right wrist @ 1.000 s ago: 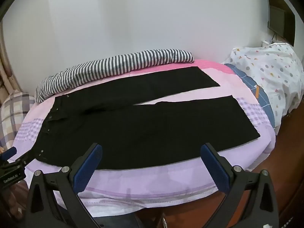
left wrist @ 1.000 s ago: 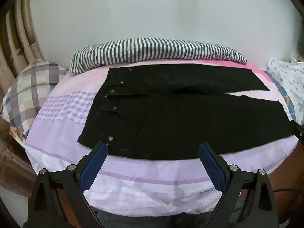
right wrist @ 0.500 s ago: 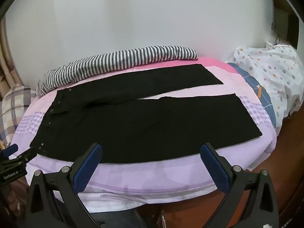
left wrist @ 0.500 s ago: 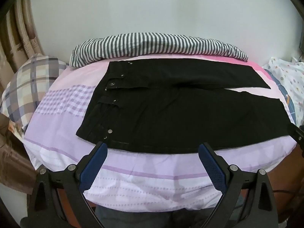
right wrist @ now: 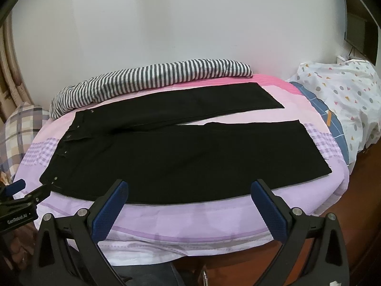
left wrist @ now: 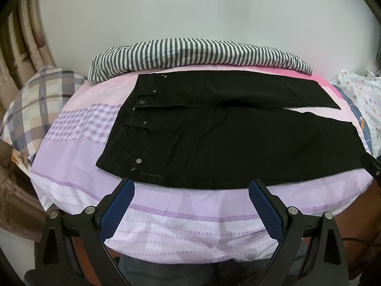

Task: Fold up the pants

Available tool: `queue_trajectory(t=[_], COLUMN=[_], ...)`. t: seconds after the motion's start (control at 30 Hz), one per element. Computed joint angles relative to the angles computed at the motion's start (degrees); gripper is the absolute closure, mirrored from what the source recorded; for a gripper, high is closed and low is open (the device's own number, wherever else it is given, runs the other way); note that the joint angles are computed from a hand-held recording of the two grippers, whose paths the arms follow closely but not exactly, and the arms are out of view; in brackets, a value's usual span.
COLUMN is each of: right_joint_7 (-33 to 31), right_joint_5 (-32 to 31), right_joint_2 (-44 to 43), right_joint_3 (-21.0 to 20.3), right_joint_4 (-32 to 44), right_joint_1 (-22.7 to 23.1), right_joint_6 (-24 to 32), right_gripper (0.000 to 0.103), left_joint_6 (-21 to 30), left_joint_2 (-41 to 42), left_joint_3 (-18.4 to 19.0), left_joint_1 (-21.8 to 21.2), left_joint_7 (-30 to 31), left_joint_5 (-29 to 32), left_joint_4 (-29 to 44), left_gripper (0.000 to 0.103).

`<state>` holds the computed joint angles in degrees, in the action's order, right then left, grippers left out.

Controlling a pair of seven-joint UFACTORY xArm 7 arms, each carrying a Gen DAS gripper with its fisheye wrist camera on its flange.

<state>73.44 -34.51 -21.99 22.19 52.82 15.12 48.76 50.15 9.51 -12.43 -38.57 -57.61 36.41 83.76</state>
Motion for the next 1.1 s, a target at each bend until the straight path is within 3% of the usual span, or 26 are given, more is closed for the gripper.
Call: queue_trajectory(t=[1.1], right_joint_7=[2.2], right_joint_5=[-2.9], right_joint_2=[1.6], right_joint_3=[0.0], right_joint_4=[2.3], right_joint_1=[-0.2], right_joint_6=[1.1], right_gripper=[0.001], left_joint_6=[-2.3], left_joint_2=[0.0], left_joint_3=[0.2], left_joint_1=[-0.1], left_joint_7=[-1.2], left_joint_5=[3.1], left_joint_4=[-0.7], left_gripper=[0.007])
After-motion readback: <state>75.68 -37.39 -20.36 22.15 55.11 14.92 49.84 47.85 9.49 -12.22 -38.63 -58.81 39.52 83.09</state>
